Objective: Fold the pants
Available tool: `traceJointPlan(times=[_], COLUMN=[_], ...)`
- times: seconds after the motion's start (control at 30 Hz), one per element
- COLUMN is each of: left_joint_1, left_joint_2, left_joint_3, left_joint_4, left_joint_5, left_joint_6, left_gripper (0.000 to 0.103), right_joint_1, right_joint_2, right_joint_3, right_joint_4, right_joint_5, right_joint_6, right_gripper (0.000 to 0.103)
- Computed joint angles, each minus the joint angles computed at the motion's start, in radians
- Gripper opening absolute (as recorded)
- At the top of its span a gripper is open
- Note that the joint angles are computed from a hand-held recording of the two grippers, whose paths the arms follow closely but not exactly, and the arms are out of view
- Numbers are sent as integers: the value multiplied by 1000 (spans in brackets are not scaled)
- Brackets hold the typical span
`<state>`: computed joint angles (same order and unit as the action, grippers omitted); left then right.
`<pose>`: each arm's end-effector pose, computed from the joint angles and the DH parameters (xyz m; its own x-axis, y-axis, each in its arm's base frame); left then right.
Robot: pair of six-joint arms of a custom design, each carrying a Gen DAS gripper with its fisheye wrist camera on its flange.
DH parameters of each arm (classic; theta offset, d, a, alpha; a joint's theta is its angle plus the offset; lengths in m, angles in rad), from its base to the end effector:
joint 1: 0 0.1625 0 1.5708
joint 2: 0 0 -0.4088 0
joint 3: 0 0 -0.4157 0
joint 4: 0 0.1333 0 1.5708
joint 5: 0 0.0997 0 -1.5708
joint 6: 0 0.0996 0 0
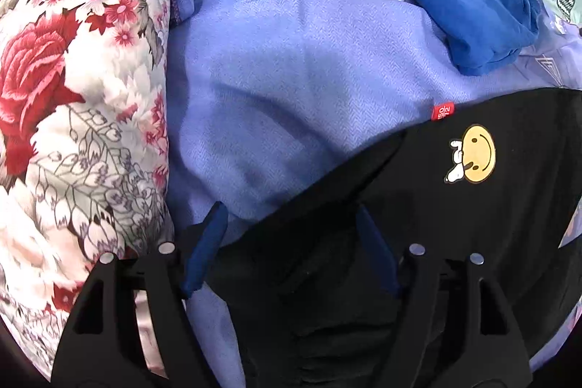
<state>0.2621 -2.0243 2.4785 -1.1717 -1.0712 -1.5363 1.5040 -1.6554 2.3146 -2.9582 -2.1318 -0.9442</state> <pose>-0.1406 -0.2251 0.2150 -0.6305 -0.1378 -0.7639 0.1430 0.9466 -0.2888 0.0518 -0.4290 0.3186 -0.5219 -0.3629 0.7720 -0.6360 0.7687 -0.0686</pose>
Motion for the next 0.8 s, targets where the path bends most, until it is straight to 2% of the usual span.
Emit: traceJointPlan(times=[0.07, 0.1, 0.23, 0.3, 0.33, 0.37, 0.4, 0.43, 0.47, 0.57, 0.67, 0.8], left_joint_1=[26, 40, 76, 76, 92, 123, 144, 169, 175, 158, 115, 61], left_joint_2=[-15, -18, -7, -43, -43, -22, -23, -32, -26, 36, 48, -63], left_joint_3=[5, 5, 7, 35, 41, 39, 47, 55, 57, 56, 58, 70], left_joint_4=[-33, -46, -84, -82, -107, -151, -197, -224, -245, -298, -306, -269], left_joint_5=[4, 5, 36, 42, 43, 56, 52, 57, 58, 73, 79, 92], left_joint_6=[53, 80, 148, 161, 189, 228, 279, 322, 344, 371, 340, 261], left_gripper=[78, 78, 78, 78, 75, 67, 62, 51, 36, 14, 9, 9], right_joint_1=[33, 50, 125, 157, 170, 172, 206, 224, 241, 289, 308, 329], right_joint_2=[-13, -20, -24, -23, -35, -35, -65, -67, -74, -40, 26, 122], right_joint_3=[-8, -2, 41, 66, 78, 74, 104, 110, 118, 127, 110, 102], right_joint_4=[90, 117, 167, 189, 215, 258, 303, 339, 364, 354, 355, 281], right_joint_5=[41, 59, 74, 88, 98, 119, 122, 134, 140, 128, 106, 42], right_joint_6=[41, 25, 32, 63, 82, 98, 146, 177, 198, 197, 196, 155], right_gripper=[55, 56, 58, 58, 58, 58, 58, 58, 58, 58, 58, 58])
